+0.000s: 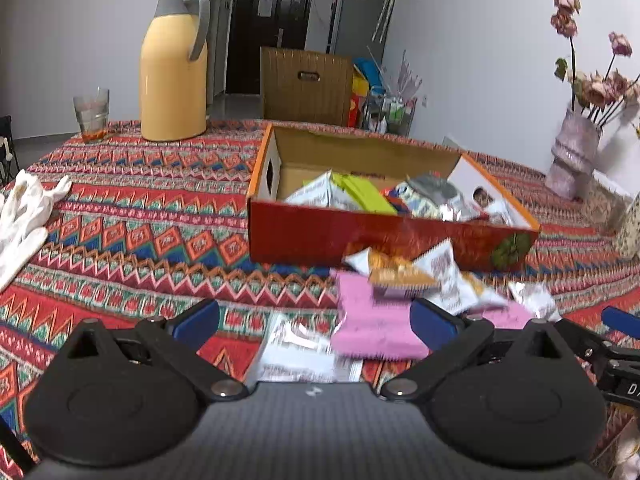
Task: Organize snacks
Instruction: 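Withdraw both tools from the box toward the remaining snacks, then grasp the white printed packet with the right tool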
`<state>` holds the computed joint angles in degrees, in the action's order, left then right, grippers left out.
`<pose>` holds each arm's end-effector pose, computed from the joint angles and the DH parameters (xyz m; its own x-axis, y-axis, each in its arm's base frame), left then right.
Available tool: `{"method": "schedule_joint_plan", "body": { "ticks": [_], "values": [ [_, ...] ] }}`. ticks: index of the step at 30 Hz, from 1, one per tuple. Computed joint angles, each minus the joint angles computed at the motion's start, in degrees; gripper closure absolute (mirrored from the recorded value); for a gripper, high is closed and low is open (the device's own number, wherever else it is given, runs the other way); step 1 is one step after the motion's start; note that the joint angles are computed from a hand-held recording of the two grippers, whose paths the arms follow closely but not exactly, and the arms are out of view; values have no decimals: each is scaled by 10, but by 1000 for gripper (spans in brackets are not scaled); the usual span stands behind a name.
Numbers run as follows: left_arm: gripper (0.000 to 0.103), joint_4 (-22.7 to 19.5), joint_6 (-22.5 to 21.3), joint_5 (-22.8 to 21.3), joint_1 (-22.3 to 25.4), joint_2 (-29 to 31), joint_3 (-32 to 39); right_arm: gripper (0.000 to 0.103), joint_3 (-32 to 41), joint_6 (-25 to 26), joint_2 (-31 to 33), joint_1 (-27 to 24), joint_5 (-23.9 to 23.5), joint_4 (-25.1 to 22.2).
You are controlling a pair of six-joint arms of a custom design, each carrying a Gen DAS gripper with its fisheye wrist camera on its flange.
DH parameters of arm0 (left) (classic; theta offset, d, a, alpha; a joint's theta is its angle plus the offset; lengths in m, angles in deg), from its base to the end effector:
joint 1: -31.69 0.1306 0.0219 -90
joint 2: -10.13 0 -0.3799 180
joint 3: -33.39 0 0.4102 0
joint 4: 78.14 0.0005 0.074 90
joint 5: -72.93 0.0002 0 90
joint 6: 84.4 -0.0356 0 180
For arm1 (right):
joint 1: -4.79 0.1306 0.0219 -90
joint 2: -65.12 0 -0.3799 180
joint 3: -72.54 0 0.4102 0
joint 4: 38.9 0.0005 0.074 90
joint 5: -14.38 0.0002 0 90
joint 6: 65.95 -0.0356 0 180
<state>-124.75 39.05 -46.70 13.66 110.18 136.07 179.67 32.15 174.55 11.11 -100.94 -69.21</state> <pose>0.5505 -0.1612 0.4505 -0.5128 -0.3370 -0.7896 -0.4217 0.9000 -0.1102 0.6419 0.0859 0.4150 -0.4658 -0.1797 -0.8664 -0.5285 0.8419 0.1095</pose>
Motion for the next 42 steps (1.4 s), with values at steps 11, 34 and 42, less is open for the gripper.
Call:
{"method": "schedule_joint_plan", "body": {
  "ticks": [11,34,42],
  "values": [
    [0,-30,21,22,-6,-11,-33,0,-37,17,-17,-6,12,-29],
    [0,-57,19,29,-5,15,-23,2,13,63,22,4,95,-73],
    [0,-81,15,13,-7,28,-7,11,51,92,48,3,79,-122]
  ]
}}
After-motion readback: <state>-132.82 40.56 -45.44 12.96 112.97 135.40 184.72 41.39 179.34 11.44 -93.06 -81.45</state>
